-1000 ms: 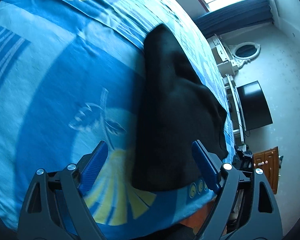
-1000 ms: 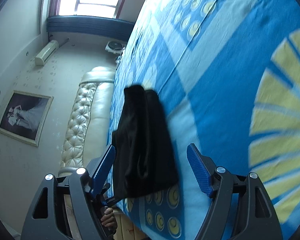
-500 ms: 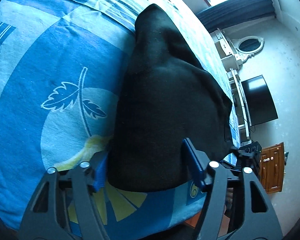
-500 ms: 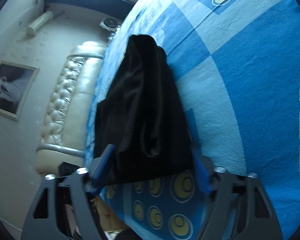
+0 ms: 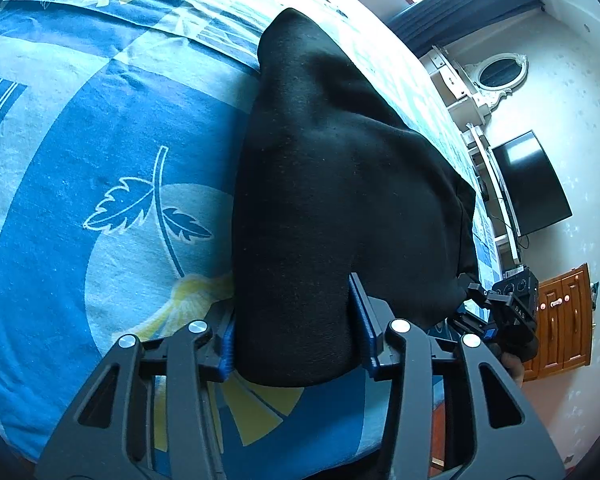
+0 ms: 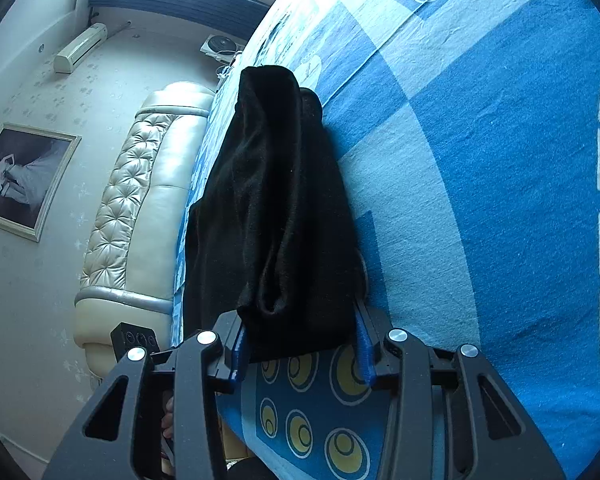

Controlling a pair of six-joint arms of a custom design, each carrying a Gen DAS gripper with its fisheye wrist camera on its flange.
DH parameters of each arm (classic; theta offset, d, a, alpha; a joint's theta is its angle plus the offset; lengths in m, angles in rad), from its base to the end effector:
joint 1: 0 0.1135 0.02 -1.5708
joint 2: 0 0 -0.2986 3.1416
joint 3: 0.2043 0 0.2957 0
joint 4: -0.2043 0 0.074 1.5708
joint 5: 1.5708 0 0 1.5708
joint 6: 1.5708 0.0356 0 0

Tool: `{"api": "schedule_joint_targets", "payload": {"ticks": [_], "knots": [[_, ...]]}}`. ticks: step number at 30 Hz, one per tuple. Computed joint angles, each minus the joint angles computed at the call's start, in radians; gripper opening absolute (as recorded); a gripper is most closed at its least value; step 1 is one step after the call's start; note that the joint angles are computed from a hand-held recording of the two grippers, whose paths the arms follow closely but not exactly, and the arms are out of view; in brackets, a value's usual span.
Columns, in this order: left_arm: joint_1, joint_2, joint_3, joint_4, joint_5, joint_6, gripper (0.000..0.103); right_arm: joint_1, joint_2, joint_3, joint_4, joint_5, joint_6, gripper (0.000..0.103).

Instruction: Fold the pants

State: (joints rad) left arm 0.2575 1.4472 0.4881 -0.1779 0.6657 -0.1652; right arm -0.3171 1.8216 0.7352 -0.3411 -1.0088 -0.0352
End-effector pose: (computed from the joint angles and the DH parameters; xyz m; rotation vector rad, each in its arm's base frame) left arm 0.2391 0.0402 0.1147 -0.3457 2.5395 -0.8566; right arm 0.2900 -0.0635 0.0824 0.2546 2.5032 1.3347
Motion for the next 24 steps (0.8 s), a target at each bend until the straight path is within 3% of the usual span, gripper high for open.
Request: {"api": "schedule_joint_targets", "payload": {"ticks": [9,17,19,22,24], "knots": [[-0.009,-0.051,0.005,-0.052,-0.032,0.018,0.034,-0.014,-0.027,-0.017,-0.001,-0.039,0.017,0.039],[-0.006,-0.117,0.012,-0.16,-0.053,0.054,0.033,-0.047,-0.046,-0.016,-0.145,-0.073,-0.096,0.038],[-0.004,-0.109,0.001,-0.149,-0.057,0.072,0.033,-0.049,-0.033,-0.023,-0.132,-0.055,-0.108,0.038],[0.0,-0.058,0.0,-0.1,-0.049,0.07,0.039,-0.046,-0.005,-0.032,-0.071,-0.06,-0.068,0.04],[0.025,-0.032,0.003,-0.079,-0.018,0.086,0.053,-0.051,-0.005,-0.031,-0.078,-0.071,-0.085,0.047]]}}
